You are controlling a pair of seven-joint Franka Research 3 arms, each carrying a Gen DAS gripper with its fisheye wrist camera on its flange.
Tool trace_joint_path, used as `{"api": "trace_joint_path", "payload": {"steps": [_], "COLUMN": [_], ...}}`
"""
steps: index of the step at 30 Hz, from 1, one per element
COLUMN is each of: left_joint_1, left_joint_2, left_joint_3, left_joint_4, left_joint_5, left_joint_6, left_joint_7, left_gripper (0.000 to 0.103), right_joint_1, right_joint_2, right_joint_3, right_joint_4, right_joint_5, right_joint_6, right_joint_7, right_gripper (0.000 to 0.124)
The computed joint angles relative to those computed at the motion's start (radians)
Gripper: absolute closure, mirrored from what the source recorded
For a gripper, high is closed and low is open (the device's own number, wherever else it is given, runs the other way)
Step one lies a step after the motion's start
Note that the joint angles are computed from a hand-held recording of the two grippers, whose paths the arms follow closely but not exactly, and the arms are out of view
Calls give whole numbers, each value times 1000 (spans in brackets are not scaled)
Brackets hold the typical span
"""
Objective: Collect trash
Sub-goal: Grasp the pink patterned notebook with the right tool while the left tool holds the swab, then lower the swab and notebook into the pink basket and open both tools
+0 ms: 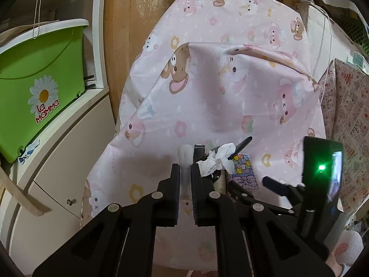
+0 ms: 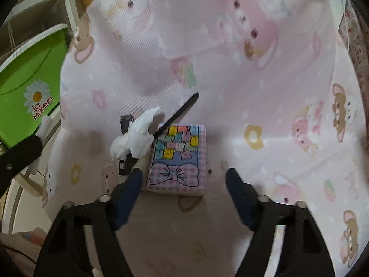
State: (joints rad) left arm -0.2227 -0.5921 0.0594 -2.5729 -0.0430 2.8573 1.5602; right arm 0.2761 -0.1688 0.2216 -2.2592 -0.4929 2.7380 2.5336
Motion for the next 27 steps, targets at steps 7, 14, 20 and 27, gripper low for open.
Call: {"api": "trace_joint_path", "payload": {"steps": [7, 14, 20, 27], "left_joint_1": [-6, -1, 12, -41], "left_joint_2": [-3, -19, -37, -80], "left_joint_3": [7, 1, -27, -17], "left_joint_4": [2, -15, -42, -63], "left_joint_5": [-12, 0, 41, 42], "left_joint_6": [4, 15, 29, -40], "left_joint_7": [8, 12, -1, 26], "left_gripper": [95, 95, 95, 95], "right_joint_1": [16, -10, -94, -121], "right_joint_2": [-43, -168, -280, -413], "right_joint_3": [-23, -2, 53, 51], "right_joint_4": [-45, -130, -192, -271], "right_joint_5": [120, 199, 162, 213], "right_joint_6": [26, -4, -44, -76], "right_joint_7": [-93, -217, -223, -277], "right_gripper": [71, 71, 71, 71]}}
